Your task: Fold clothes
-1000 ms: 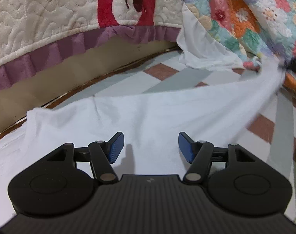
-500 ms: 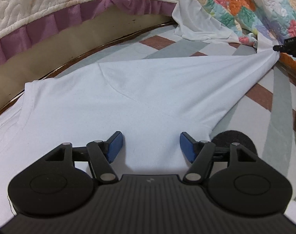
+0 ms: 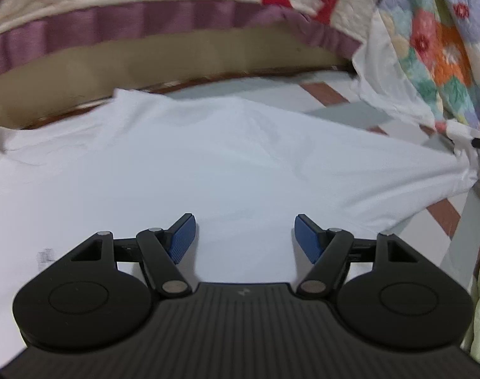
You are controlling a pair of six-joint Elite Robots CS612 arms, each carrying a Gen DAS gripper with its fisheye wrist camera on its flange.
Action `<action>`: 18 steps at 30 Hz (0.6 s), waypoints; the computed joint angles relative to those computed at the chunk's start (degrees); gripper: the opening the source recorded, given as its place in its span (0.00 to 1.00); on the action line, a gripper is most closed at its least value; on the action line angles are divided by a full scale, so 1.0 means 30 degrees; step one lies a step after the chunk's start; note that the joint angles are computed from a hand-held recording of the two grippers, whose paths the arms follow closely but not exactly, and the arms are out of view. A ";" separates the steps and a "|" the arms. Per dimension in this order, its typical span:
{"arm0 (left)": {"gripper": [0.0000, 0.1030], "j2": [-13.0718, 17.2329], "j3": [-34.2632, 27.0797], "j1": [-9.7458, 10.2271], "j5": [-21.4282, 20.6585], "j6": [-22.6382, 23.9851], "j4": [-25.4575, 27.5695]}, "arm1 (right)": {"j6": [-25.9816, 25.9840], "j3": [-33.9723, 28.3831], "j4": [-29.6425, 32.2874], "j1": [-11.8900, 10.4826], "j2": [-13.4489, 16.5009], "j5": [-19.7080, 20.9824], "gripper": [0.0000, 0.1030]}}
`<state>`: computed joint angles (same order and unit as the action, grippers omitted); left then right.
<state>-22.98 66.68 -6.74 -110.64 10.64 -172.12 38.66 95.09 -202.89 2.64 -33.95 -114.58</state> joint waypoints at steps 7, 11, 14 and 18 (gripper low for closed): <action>0.67 -0.0709 0.0883 0.0861 -0.0099 -0.0107 -0.0915 | -0.2906 -0.3953 -0.1682 0.1241 0.1468 0.5468 0.08; 0.67 -0.1082 0.1694 0.1378 -0.0217 -0.0460 -0.2268 | -0.3023 -0.7195 -0.1821 0.2023 0.2680 0.9839 0.08; 0.69 -0.1411 0.2482 0.1680 0.0953 0.0461 -0.2734 | -0.3387 -0.9921 -0.1041 0.2653 0.3853 1.3951 0.09; 0.69 -0.1770 0.3180 0.2409 0.1574 0.0085 -0.1954 | -0.6333 -1.1637 0.4431 0.3761 0.4274 1.5637 0.37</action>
<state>-28.28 76.22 0.48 -105.91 10.89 -177.98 19.66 60.17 -189.60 13.92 -21.13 -67.67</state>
